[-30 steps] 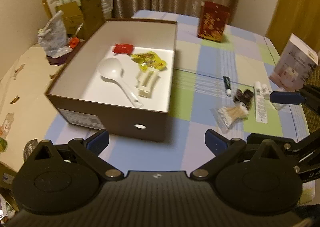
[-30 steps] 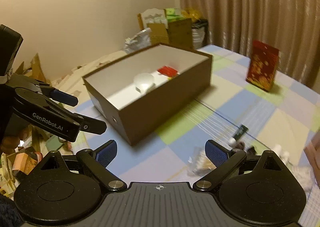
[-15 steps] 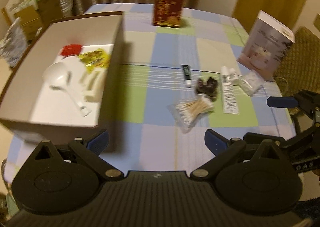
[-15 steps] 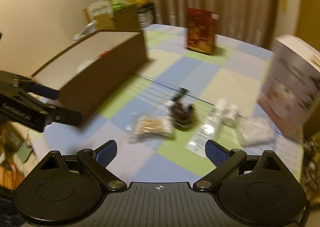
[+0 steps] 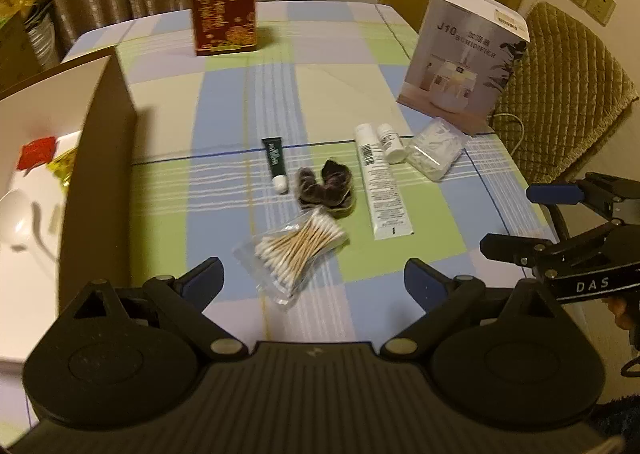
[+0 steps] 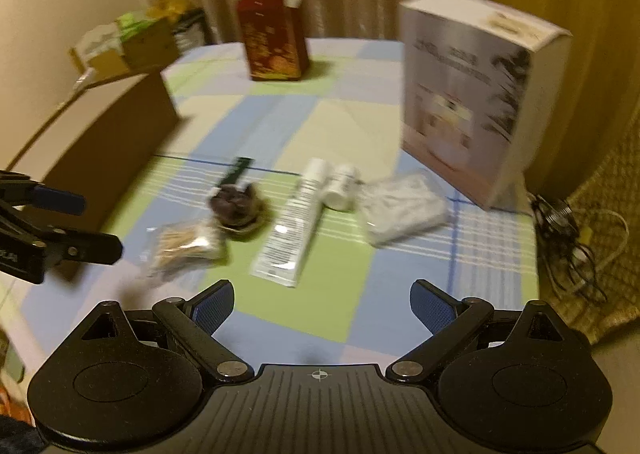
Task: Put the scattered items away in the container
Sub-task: 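Grasp the dark velvet hair scrunchie with the left tool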
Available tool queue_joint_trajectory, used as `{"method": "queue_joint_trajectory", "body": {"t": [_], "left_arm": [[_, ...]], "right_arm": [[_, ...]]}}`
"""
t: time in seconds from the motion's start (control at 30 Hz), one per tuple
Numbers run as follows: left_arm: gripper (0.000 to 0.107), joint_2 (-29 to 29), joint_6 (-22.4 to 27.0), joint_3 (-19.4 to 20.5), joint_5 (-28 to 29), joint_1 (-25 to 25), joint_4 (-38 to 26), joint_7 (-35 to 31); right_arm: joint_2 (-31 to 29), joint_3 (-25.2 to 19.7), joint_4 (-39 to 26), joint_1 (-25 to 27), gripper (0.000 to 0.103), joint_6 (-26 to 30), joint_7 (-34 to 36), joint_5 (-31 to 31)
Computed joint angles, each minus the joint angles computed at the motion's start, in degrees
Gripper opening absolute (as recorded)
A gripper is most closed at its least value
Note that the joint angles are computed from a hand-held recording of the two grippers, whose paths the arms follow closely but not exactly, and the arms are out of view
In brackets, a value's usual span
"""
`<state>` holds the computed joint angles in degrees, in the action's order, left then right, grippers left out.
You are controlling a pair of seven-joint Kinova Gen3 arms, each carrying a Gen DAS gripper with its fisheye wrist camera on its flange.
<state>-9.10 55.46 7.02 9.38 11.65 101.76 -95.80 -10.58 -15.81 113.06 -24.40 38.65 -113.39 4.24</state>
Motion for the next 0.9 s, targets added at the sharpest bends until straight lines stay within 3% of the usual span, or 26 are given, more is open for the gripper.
{"method": "queue_joint_trajectory", "body": {"t": [0.17,0.23,0.57,0.63,0.73,0.9], "left_arm": [[0.085,3.6,-2.3,0.4,0.4,0.6,-0.6,-1.5],[0.077,5.5,-2.7,0.3,1.1,0.7,-1.2,-2.5],[0.063,14.0,-9.8,1.7,-1.4,2.5,-3.0,-4.7],[0.056,15.5,-10.8,1.8,-1.5,2.7,-3.6,-4.6],[0.054,17.9,-11.4,1.9,-0.8,2.6,-4.8,-5.2],[0.047,21.2,-11.6,1.6,-4.7,4.6,-6.6,-2.3]], "right_arm": [[2.1,2.2,0.9,1.0,0.1,-1.6,1.7,-0.7],[3.2,2.0,0.8,1.8,0.1,-2.0,0.4,1.4],[7.0,5.9,0.9,3.8,0.1,-7.0,5.4,-0.6],[7.5,6.9,1.1,4.2,0.1,-8.0,7.8,-2.7],[7.9,8.1,1.7,5.0,0.1,-9.8,12.2,-6.5],[9.1,9.6,2.5,6.3,0.099,-13.2,21.3,-14.3]]}}
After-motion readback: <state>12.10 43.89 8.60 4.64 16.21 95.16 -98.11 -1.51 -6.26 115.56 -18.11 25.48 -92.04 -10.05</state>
